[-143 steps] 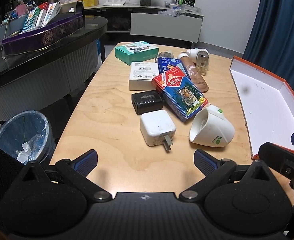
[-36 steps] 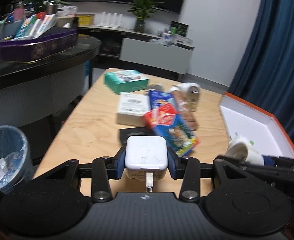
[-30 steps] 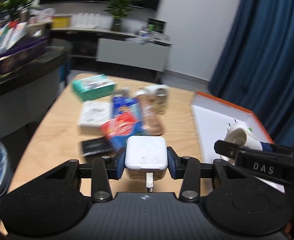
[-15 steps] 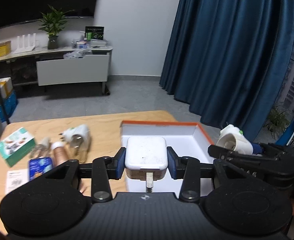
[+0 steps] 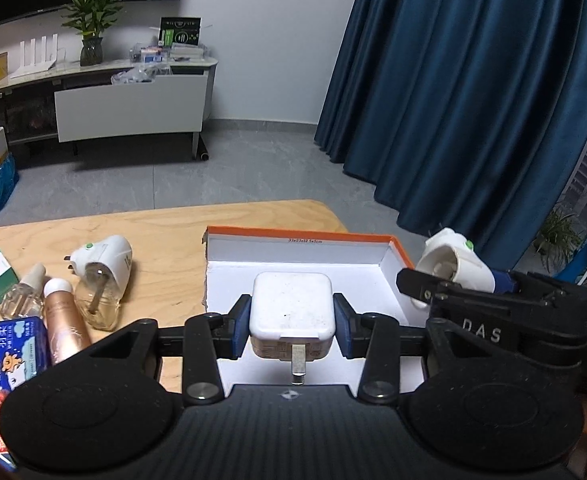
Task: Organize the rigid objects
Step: 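Carry both held items over the white box lid and release them inside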
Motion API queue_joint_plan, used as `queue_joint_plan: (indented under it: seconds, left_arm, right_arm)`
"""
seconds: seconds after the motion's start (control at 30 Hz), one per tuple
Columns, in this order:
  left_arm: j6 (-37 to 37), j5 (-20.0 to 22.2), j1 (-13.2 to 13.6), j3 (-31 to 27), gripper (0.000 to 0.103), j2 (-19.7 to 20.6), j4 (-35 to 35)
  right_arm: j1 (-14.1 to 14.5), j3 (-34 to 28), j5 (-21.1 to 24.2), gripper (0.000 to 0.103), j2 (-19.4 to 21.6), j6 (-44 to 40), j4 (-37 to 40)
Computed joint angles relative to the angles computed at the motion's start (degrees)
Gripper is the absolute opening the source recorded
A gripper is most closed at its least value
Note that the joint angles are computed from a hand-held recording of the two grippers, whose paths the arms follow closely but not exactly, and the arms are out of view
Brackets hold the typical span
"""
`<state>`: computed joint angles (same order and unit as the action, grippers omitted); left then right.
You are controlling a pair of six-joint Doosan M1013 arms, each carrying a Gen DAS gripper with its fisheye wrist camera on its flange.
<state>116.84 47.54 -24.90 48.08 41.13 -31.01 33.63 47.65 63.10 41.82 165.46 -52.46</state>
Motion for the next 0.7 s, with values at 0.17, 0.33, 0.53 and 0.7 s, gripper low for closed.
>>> queue_joint_plan:
  seconds: [0.17,0.33,0.53,0.7]
  left_arm:
    - [-1.7,0.5,-0.3,-0.9,0.043,0.7,1.1]
    - [-3.0,1.4,-0.6,-2.4,0.042,1.9,2.5]
    - [-3.8,2.3,-1.0,-4.6,0.043,3.4,3.3]
    - [-5.0,3.0,-1.1,-5.6,0.043,4.2,3.8]
  right_arm:
    - [-1.2,-1.1,-0.6,0.078,0.9,-2.0,2.4]
    - [-1.8,-2.2,-0.5,0.078,1.7,-3.7,4.4]
    - [-2.7,-3.9,0.2,0.078,2.6,-5.5,6.5]
    - [-3.3,-4.3,-0.1,0.078,2.9,-6.8,8.3]
